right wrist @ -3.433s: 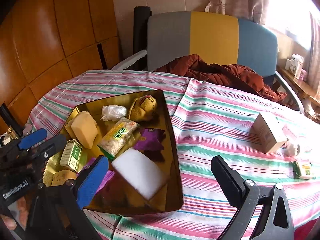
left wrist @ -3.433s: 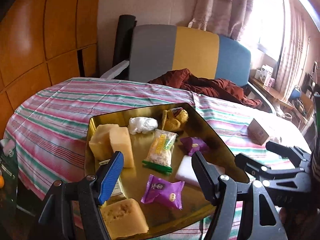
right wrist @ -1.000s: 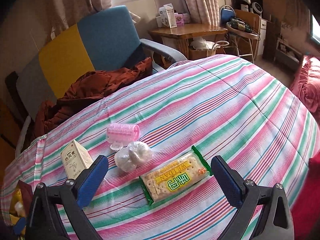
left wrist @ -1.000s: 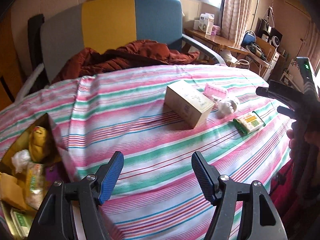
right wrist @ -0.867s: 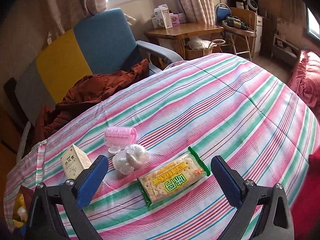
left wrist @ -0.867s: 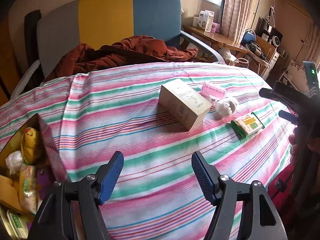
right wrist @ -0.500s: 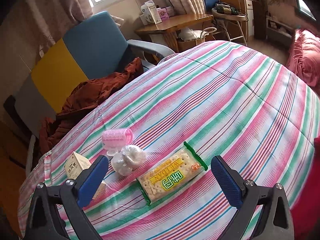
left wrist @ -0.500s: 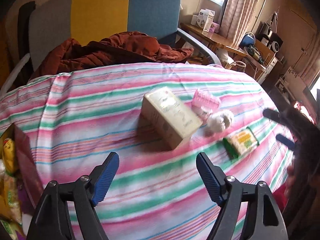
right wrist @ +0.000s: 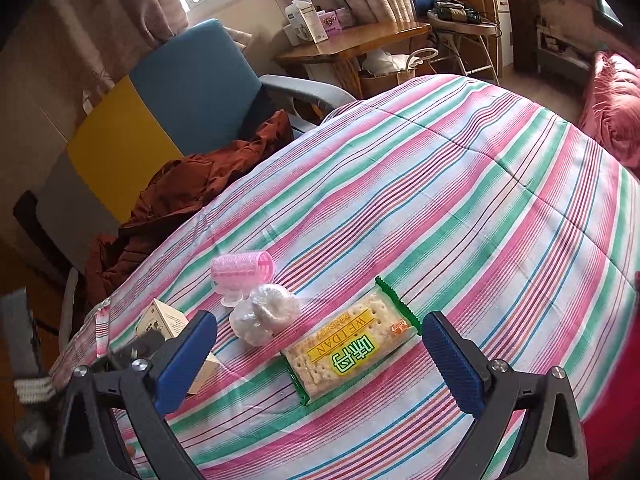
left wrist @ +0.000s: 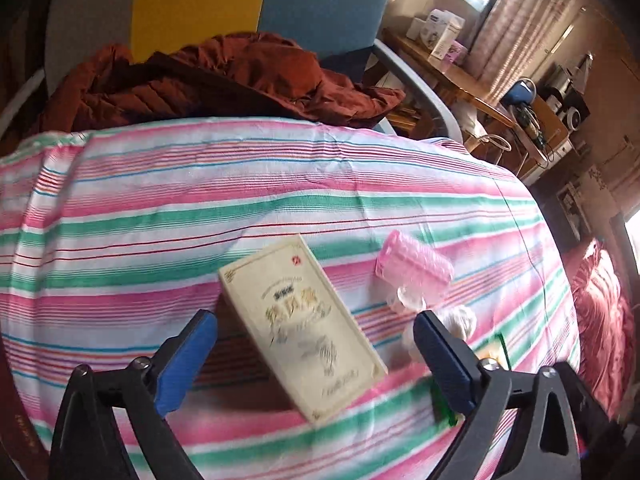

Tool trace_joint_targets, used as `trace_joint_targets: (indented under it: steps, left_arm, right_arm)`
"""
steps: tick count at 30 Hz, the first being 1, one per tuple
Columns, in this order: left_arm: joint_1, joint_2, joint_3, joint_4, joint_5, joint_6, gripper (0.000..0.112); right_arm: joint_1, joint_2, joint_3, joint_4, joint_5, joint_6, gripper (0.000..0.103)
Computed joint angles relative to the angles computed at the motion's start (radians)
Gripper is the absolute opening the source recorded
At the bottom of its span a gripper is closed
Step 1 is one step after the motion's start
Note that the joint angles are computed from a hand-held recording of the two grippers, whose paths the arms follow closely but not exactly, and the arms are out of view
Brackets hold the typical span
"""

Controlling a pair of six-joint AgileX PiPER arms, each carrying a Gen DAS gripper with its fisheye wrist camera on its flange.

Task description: Organize objects

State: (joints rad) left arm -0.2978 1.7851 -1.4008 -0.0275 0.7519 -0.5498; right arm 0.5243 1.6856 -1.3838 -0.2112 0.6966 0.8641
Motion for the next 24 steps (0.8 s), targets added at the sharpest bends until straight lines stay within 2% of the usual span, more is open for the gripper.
trace_joint_targets:
  steps: [3, 4, 5, 8, 10, 15, 18, 21, 24]
  left_arm:
    - [0.024, 0.066, -0.043, -0.029, 0.028, 0.001, 0.098]
    - [0.025, 0.076, -0.043, -0.013, 0.042, -0.01, 0.081]
    - [0.031, 0.072, -0.026, -0.029, 0.032, 0.007, 0.074]
    - [0.068, 0.004, 0.093, -0.151, -0.038, 0.145, 0.064]
    - [0.077, -0.068, 0.184, -0.159, -0.079, 0.199, 0.059]
    - [0.068, -0.266, 0.423, -0.107, -0.137, 0.241, 0.057]
    - [0.066, -0.387, 0.532, -0.12, -0.132, 0.252, 0.057]
    - [0.008, -0.477, 0.612, -0.033, -0.139, 0.169, 0.056]
    - [-0.044, -0.527, 0.659, 0.055, -0.151, 0.072, 0.055]
  right_arm:
    - [0.006, 0.009, -0.013, -0.012, 0.013, -0.001, 0.103]
    - [0.008, 0.012, -0.014, -0.018, 0.017, 0.001, 0.103]
    - [0.007, 0.015, -0.015, -0.021, 0.022, 0.002, 0.103]
    - [-0.002, 0.023, -0.017, 0.006, 0.024, -0.021, 0.103]
    - [0.006, 0.029, -0.025, -0.01, 0.032, -0.017, 0.103]
    - [0.053, 0.062, -0.064, -0.055, 0.072, -0.029, 0.103]
    - [0.086, 0.099, -0.105, -0.082, 0.111, -0.051, 0.103]
    - [0.104, 0.142, -0.17, -0.071, 0.146, -0.092, 0.103]
    - [0.118, 0.224, -0.306, -0.067, 0.202, -0.138, 0.103]
